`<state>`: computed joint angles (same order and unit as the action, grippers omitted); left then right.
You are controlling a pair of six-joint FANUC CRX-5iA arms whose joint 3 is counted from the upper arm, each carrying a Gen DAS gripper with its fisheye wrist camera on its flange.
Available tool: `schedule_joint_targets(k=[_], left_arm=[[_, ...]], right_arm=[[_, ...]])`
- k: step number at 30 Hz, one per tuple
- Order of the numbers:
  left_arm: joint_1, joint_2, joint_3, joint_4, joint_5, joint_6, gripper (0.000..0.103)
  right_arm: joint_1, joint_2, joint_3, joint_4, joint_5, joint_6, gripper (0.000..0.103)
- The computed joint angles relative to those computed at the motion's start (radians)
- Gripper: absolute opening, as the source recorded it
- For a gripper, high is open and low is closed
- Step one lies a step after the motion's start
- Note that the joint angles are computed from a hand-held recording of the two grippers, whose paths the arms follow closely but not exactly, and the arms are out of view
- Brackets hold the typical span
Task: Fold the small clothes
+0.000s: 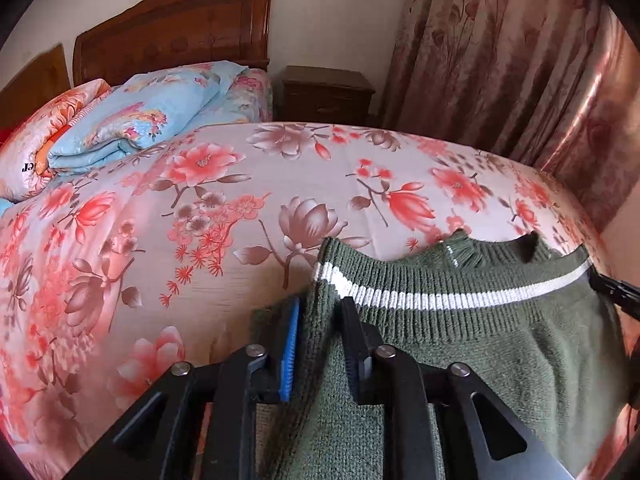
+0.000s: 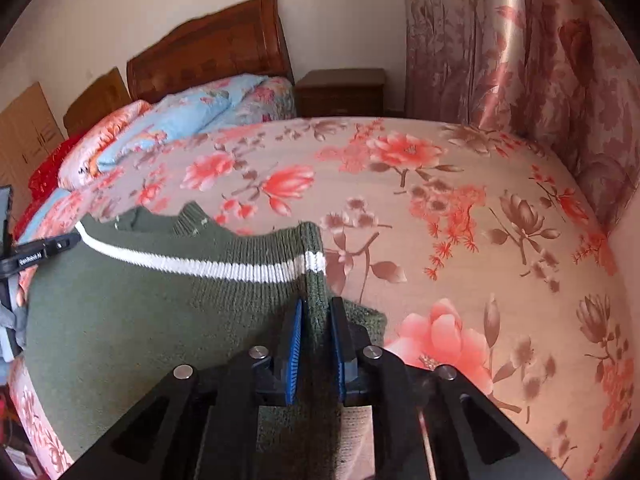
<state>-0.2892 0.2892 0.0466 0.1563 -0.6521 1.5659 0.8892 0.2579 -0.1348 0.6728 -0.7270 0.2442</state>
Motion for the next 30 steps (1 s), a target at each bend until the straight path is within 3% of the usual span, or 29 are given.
schedule_joint_targets(k=[1, 3, 5, 7, 8, 10, 11, 12, 13, 14, 15, 16, 18, 22, 26, 28, 30], left_arm=[[-0.001, -0.010, -0.014, 0.014, 0.013, -0.014, 0.103], [-0.021, -0.056, -0.025, -0.114, 0.053, 0.099, 0.103], [-0.034, -0.138, -0.089, -0.195, 0.149, 0.186, 0.103], [-0.041, -0.229, -0.178, -0.222, 0.275, 0.242, 0.103], [-0.055, -0.268, -0.201, -0.294, 0.322, 0.326, 0.103], [-0.094, -0.309, -0.194, -0.451, 0.334, 0.491, 0.103], [-0.113, -0.308, -0.172, -0.505, 0.314, 0.544, 0.103], [-0.137, -0.292, -0.135, -0.555, 0.266, 0.596, 0.103], [-0.151, -0.265, -0.098, -0.556, 0.214, 0.607, 0.103], [-0.155, -0.234, -0.069, -0.517, 0.177, 0.577, 0.103], [-0.162, -0.189, -0.026, -0.478, 0.122, 0.534, 0.103], [-0.171, -0.144, 0.010, -0.447, 0.082, 0.486, 0.103], [-0.191, -0.059, 0.082, -0.418, 0.020, 0.403, 0.103], [-0.215, 0.072, 0.213, -0.413, -0.150, 0.311, 0.103], [-0.155, 0.073, 0.169, -0.253, -0.133, 0.236, 0.103], [-0.135, 0.070, 0.143, -0.187, -0.114, 0.185, 0.103], [-0.137, 0.067, 0.139, -0.189, -0.109, 0.185, 0.103]], right_arm=[[-0.002, -0.013, -0.009, -0.012, 0.011, -0.005, 0.020], [0.001, -0.030, -0.004, -0.051, 0.001, 0.014, 0.022], [0.024, -0.046, -0.006, -0.015, -0.051, -0.038, 0.022], [0.056, -0.082, -0.056, 0.112, -0.047, -0.156, 0.022], [0.077, -0.102, -0.091, 0.212, -0.057, -0.247, 0.023], [0.114, -0.111, -0.120, 0.379, -0.105, -0.376, 0.033], [0.127, -0.107, -0.121, 0.434, -0.116, -0.414, 0.045], [0.132, -0.099, -0.113, 0.457, -0.104, -0.435, 0.064], [0.127, -0.089, -0.097, 0.441, -0.056, -0.432, 0.075], [0.117, -0.073, -0.063, 0.372, 0.008, -0.381, 0.083], [0.116, -0.039, 0.000, 0.257, 0.028, -0.289, 0.083], [0.119, 0.011, 0.071, 0.185, -0.004, -0.225, 0.082], [0.133, 0.122, 0.213, 0.124, -0.104, -0.115, 0.069], [0.145, 0.302, 0.466, -0.013, -0.233, 0.150, 0.069], [0.152, 0.417, 0.594, -0.040, -0.356, 0.305, 0.069], [0.136, 0.396, 0.567, -0.070, -0.322, 0.280, 0.069], [0.126, 0.393, 0.557, -0.048, -0.375, 0.233, 0.067]])
